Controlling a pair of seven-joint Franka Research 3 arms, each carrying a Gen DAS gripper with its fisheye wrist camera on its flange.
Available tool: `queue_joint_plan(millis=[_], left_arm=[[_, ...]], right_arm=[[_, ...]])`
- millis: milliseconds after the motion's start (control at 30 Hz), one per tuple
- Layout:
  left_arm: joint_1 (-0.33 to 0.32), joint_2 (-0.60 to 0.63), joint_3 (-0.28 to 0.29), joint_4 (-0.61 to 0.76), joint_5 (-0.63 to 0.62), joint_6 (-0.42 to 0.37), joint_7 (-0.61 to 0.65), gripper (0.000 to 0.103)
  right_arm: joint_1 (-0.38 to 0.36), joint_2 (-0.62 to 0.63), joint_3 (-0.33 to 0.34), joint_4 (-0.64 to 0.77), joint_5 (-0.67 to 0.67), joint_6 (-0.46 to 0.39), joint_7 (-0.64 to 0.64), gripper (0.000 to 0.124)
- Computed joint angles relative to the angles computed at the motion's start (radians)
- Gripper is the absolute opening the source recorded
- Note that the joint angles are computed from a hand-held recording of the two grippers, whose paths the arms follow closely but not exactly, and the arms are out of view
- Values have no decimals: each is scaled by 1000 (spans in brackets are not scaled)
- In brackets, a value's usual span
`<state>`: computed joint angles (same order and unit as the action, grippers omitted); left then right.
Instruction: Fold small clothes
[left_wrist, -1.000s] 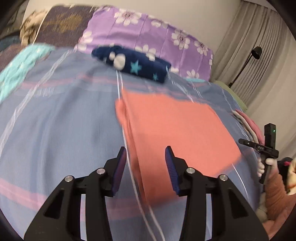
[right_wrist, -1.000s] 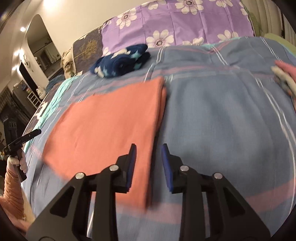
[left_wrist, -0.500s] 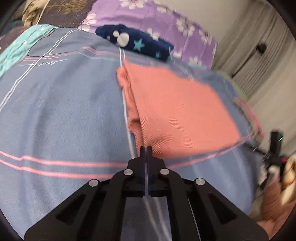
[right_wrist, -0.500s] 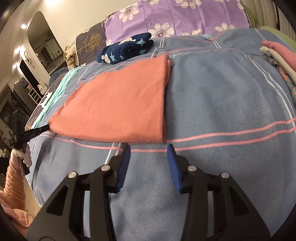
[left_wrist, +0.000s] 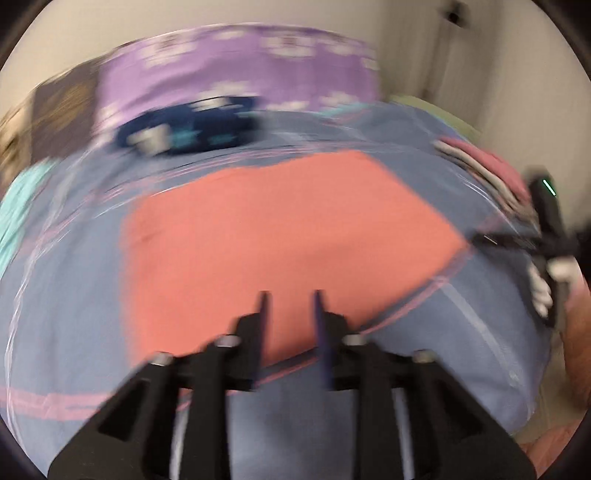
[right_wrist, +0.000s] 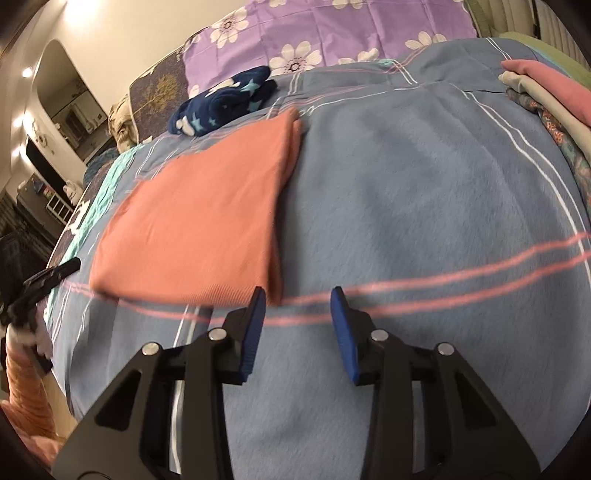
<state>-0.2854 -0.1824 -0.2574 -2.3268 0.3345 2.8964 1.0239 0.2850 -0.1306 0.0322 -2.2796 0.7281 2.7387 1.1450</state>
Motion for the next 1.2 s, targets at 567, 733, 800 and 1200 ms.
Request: queue_joint_plan(millis=[567,733,800,1200], left_arm=[[-282,541,28,619,282,-286,53,43],[-290,575,22,673,291,-334,38,43],[-290,586,20,689,284,-342,36,43],[-220,589,-20,688,123,-270,93,7]], right_arm=[[-141,594,56,824,-53,-418,-29,24],[-160,664,94,909,-60,-438,-50,31],[-173,682,111,926,-34,-445,-66,36],[-208,677,169,899,139,-325,-186,4]])
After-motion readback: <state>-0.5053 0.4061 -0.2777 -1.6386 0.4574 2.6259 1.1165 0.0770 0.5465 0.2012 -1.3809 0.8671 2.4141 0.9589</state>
